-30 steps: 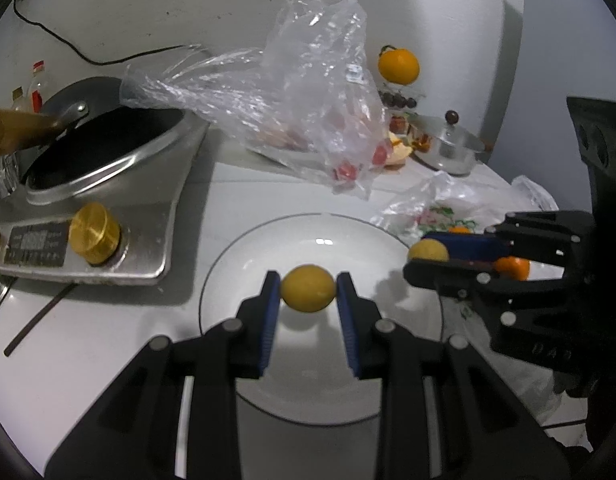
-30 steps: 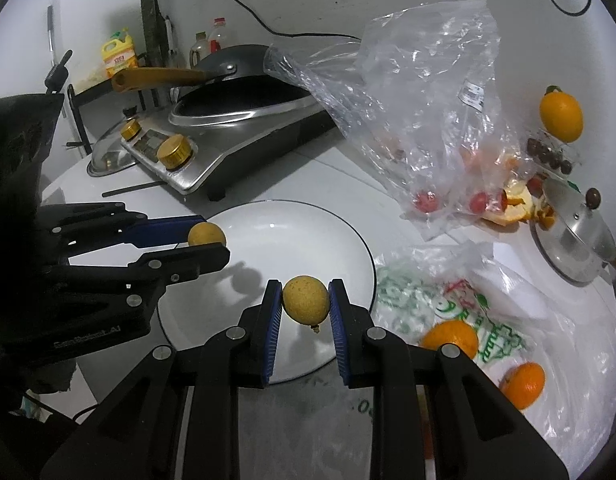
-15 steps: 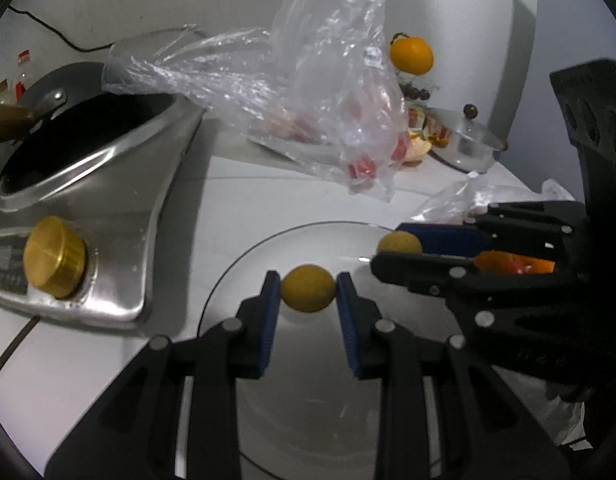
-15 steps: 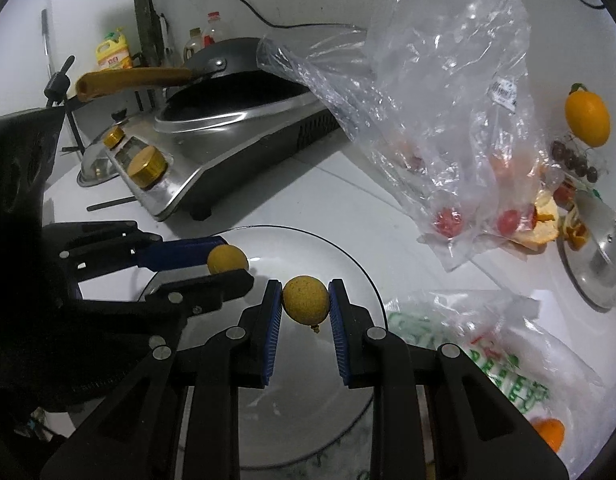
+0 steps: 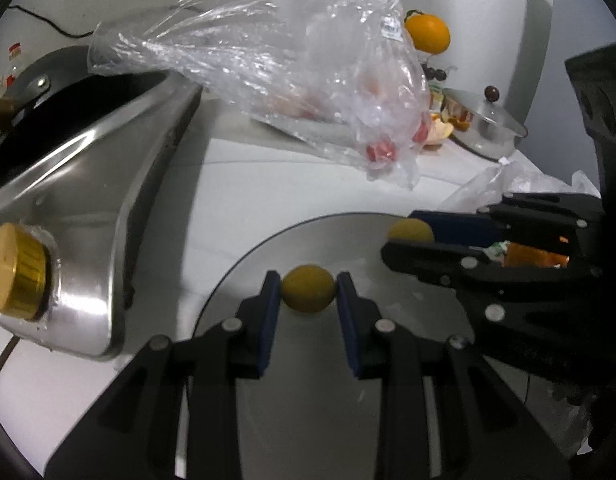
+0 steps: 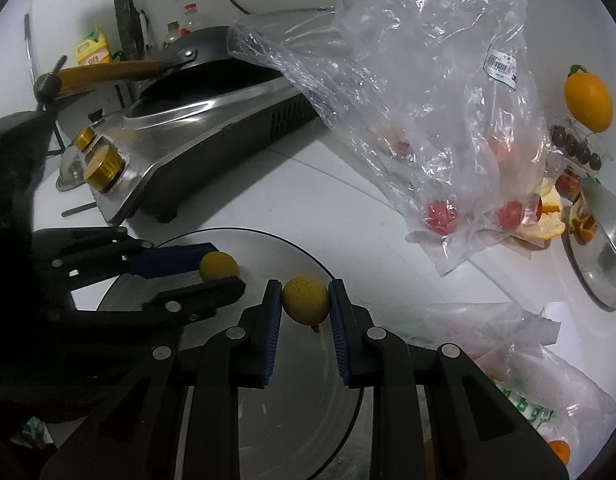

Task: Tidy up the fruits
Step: 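Carry both yellow fruits over the white plate while the left gripper lowers and releases its fruit, then lower the yellow fruit onto the white plate and open the right gripper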

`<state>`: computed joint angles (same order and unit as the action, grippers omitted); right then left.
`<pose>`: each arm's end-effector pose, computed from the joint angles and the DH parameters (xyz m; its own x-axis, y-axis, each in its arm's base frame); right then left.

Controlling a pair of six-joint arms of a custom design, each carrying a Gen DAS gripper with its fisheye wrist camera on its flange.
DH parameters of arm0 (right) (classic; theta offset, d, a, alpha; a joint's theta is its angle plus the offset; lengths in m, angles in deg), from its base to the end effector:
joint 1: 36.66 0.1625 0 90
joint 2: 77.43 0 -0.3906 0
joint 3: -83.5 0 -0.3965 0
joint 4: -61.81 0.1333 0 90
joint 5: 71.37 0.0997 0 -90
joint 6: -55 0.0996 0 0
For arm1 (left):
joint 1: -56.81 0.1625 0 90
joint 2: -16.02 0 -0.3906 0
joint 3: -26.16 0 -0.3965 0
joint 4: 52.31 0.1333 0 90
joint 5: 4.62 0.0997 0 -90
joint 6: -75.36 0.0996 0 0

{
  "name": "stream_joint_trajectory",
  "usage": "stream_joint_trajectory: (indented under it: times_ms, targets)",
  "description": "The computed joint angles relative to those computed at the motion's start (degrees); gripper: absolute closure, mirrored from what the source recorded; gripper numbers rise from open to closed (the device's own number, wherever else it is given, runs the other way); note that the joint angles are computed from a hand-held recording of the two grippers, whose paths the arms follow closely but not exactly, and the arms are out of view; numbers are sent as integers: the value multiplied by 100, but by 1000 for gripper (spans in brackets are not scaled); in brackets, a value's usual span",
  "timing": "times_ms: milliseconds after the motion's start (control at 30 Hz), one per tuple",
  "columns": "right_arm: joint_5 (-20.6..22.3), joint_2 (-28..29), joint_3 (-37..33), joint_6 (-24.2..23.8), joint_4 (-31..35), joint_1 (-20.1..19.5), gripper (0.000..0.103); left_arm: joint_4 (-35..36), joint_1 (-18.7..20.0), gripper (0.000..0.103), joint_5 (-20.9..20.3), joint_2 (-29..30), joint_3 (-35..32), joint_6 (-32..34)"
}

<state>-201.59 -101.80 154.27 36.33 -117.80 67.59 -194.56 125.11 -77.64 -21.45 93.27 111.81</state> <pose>0.2525 -0.7138 0.0494 -0.7468 0.0018 0.6650 -0.4417 0.7463 -0.4980 -0.1387 -0.7878 0.1544 -0.5454 0.7101 -0.4453 0.8272 0.5418 -0.1491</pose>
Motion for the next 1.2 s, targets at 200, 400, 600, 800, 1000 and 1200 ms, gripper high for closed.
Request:
stream_joint_trajectory:
  times_ms: [200, 400, 600, 800, 1000, 1200]
  targets:
    - [29, 65, -64, -67, 12, -7, 78, 133, -48, 72, 251, 79, -104, 29]
    - [133, 35, -78, 83, 164, -48, 78, 226, -54, 68, 265, 38, -106, -103]
    - [216, -14, -74, 163, 260, -55, 77, 50, -101, 62, 169, -245, 218, -3]
    - [167, 129, -302, 208, 508, -13, 77, -124, -83, 61, 207, -494, 456, -12]
    - [62, 265, -515, 264, 668, 21, 77, -199, -33, 61, 165, -720, 707, -10]
    - [-84, 365, -701, 262, 837, 41, 77, -203, 27, 61, 135, -781, 742, -87]
